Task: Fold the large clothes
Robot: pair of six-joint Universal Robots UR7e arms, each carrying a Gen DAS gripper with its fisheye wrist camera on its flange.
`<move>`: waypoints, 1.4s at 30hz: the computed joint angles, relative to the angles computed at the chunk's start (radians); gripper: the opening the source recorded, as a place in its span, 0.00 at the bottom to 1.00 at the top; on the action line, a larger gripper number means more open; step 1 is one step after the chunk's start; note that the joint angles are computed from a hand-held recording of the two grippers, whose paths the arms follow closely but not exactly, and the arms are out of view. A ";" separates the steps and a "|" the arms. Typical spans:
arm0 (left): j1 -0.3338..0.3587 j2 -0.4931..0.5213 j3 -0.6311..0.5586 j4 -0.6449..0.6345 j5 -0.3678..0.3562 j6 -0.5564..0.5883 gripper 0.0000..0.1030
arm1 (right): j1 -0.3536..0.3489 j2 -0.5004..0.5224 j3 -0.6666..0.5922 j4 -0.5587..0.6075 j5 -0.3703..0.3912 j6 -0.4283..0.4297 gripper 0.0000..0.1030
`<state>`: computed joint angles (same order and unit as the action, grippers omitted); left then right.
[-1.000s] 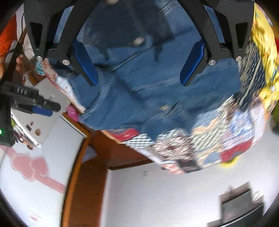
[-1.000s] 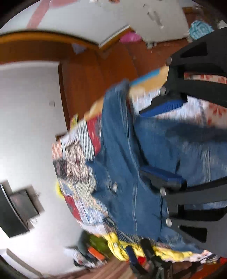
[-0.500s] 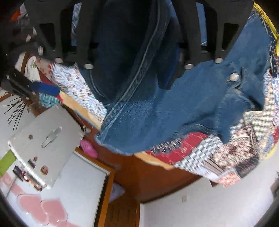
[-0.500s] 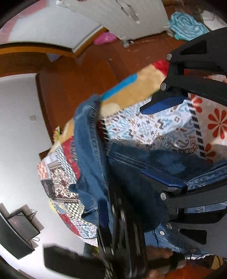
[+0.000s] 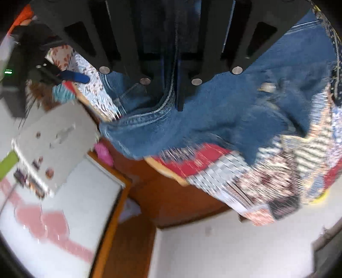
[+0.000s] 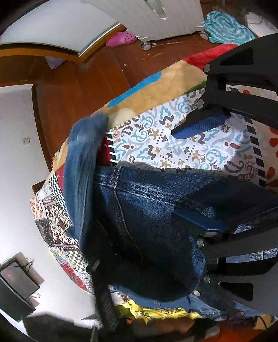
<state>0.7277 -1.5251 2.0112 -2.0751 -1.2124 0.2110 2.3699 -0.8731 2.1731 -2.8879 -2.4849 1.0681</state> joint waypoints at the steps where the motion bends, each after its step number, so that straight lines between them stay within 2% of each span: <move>1: 0.000 -0.019 -0.008 -0.011 0.013 0.010 0.07 | 0.000 0.000 -0.001 0.008 0.000 0.004 0.62; 4: 0.018 -0.075 -0.043 -0.014 0.039 0.030 0.07 | 0.000 -0.003 -0.004 0.031 0.000 0.022 0.63; 7: 0.059 -0.131 -0.077 0.040 0.051 0.047 0.07 | 0.001 -0.005 -0.009 0.054 -0.003 0.032 0.63; 10: 0.095 -0.192 -0.056 0.115 0.110 0.092 0.09 | 0.002 -0.007 -0.015 0.070 -0.003 0.039 0.63; 11: 0.111 -0.219 -0.035 0.147 0.150 0.108 0.09 | 0.003 -0.006 -0.019 0.090 -0.007 0.050 0.63; 13: 0.148 -0.245 -0.016 0.190 0.172 0.115 0.15 | 0.003 -0.004 -0.026 0.112 -0.013 0.058 0.63; 15: 0.206 -0.257 -0.012 0.246 0.174 0.105 0.29 | 0.007 -0.002 -0.029 0.128 -0.018 0.072 0.63; 18: 0.238 -0.281 -0.007 0.279 0.163 0.096 0.33 | 0.010 -0.004 -0.035 0.155 -0.018 0.095 0.64; 24: 0.179 -0.318 0.003 0.273 0.182 0.106 0.33 | 0.023 -0.017 -0.064 0.255 -0.015 0.140 0.64; 28: 0.124 -0.319 0.019 0.241 0.177 0.137 0.34 | 0.055 -0.016 -0.099 0.318 -0.061 0.151 0.64; 34: 0.063 -0.282 0.048 0.189 0.127 0.159 0.34 | 0.075 0.002 -0.123 0.246 -0.095 0.079 0.64; 37: 0.047 -0.253 0.066 0.173 0.107 0.167 0.39 | 0.070 0.017 -0.124 0.196 -0.089 0.035 0.64; 39: 0.036 -0.230 0.085 0.157 0.117 0.179 0.44 | 0.062 0.024 -0.121 0.172 -0.081 0.018 0.66; 42: 0.027 -0.191 0.111 0.145 0.151 0.197 0.44 | 0.041 0.037 -0.115 0.143 -0.054 0.004 0.66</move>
<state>0.7546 -1.7156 2.1224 -1.9303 -1.0613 0.4085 2.4113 -0.8358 2.0585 -2.7449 -2.5391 1.0725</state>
